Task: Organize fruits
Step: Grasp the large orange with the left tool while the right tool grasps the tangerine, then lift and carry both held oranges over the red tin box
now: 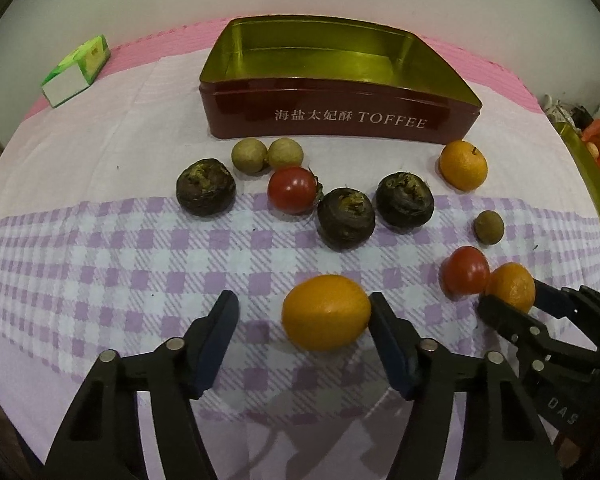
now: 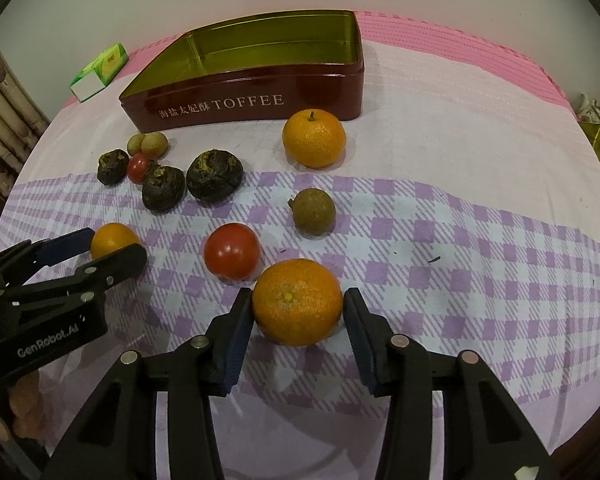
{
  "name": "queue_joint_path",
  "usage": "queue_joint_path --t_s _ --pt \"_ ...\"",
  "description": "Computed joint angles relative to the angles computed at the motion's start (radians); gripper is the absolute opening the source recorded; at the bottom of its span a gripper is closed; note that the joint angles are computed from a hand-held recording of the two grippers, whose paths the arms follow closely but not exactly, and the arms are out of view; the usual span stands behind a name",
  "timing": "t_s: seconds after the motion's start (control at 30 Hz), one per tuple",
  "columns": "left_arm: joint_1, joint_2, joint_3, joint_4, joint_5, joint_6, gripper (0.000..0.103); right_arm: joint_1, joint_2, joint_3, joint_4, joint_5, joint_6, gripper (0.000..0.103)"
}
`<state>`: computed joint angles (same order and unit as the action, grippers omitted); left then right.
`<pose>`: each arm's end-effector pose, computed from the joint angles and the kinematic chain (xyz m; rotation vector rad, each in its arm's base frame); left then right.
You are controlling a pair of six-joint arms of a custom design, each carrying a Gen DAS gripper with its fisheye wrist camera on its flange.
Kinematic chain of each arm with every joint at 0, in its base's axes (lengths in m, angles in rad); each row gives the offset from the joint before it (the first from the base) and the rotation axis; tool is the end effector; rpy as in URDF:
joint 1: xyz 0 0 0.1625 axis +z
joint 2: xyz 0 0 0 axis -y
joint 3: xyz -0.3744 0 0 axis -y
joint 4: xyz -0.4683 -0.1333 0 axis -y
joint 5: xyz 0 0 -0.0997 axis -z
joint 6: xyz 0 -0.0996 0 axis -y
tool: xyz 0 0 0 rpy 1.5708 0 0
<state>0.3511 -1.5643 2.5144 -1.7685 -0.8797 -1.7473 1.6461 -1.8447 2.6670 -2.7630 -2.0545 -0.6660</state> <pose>-0.2095 -0.2863 0.0318 -0.2770 2.2488 -0.7272 0.1125 -0.3347 0.1336 0.8180 -2.4313 0.2747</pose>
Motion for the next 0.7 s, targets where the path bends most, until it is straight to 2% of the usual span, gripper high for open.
queue_joint_path --t_s 0.4,0.5,0.63,0.7 --pt "0.008 -0.046 0.035 -0.048 0.014 0.068 0.043 -0.001 0.006 -0.001 -0.005 0.001 -0.003 0.043" --pt "0.004 -0.066 0.044 -0.037 0.013 0.068 0.043 0.0 0.008 -0.002 -0.007 0.0 -0.003 0.043" --pt "-0.005 0.0 0.017 -0.066 0.011 0.054 0.043 0.001 0.008 -0.002 -0.007 -0.001 -0.003 0.043" --pt "-0.005 -0.008 0.02 -0.065 0.012 0.054 0.042 0.001 0.005 0.0 -0.005 -0.001 -0.004 0.043"
